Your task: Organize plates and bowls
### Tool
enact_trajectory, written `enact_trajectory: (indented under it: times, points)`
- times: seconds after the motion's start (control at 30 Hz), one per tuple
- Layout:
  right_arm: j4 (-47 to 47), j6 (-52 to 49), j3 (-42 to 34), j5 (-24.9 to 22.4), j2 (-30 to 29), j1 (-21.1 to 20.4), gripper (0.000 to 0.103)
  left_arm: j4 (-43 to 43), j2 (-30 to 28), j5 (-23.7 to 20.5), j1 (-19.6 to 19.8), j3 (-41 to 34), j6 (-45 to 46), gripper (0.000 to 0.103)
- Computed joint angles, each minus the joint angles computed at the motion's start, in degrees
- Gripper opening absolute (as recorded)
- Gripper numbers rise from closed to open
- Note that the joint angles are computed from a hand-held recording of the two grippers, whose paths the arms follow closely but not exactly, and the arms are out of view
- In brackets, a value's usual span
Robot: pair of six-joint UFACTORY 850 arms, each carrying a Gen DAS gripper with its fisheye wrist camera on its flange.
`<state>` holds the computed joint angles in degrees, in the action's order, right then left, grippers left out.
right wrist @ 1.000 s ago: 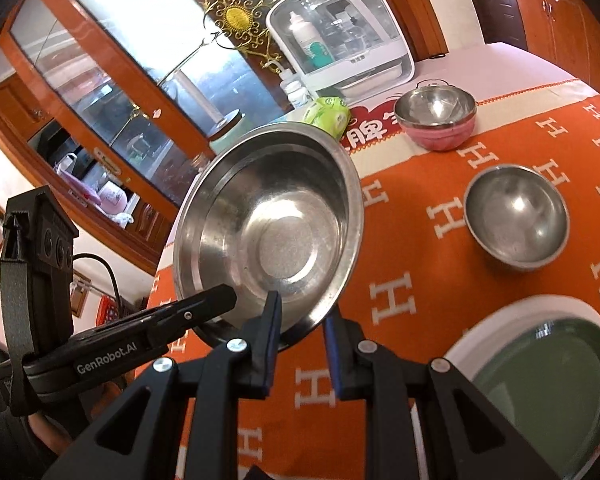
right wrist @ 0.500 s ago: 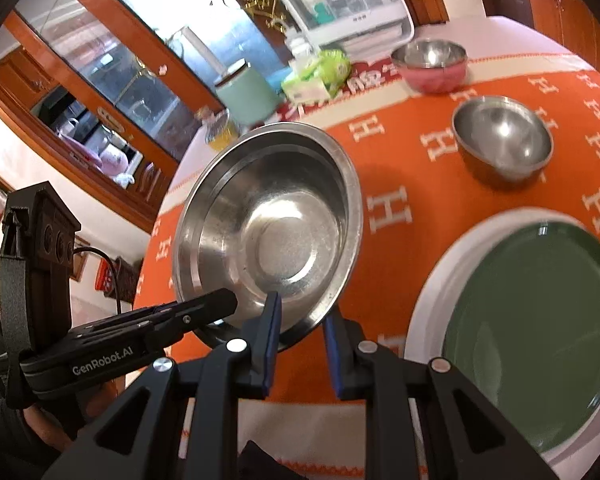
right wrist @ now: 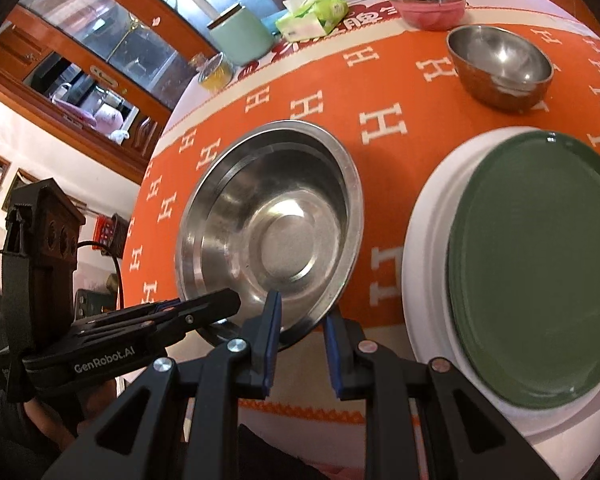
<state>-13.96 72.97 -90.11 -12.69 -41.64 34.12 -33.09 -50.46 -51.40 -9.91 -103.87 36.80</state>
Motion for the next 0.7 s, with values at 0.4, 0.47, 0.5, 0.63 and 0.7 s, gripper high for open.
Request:
enact_trajectory:
  times: [0.4, 0.47, 0.5, 0.63, 0.7]
  points:
    - [21.20, -24.09, -0.86, -3.30, -0.96, 0.19, 0.020, 2.09, 0.07, -3.62, 1.15, 2.64, -0.89, 0.029]
    - [21.11, -24.34, -1.43, -4.12, -1.32, 0.28, 0.020, 2.34, -0.04, -3.73, 1.15, 2.83, -1.20, 0.029]
    - [20.14, -23.62, -1.69, -4.44, -1.43, 0.39, 0.020, 2.38, -0.01, -3.70, 1.15, 2.97, -1.15, 0.029]
    - [18.34, -22.43, -2.34, -5.59, -1.71, 0.56, 0.021, 3.16, -0.10, -3.69, 0.87, 2.76, -1.32, 0.029]
    - [16.85, -21.46, -2.87, -6.60, -1.91, 0.70, 0.024, 3.93, -0.27, -4.26, 0.64, 2.20, -1.70, 0.030]
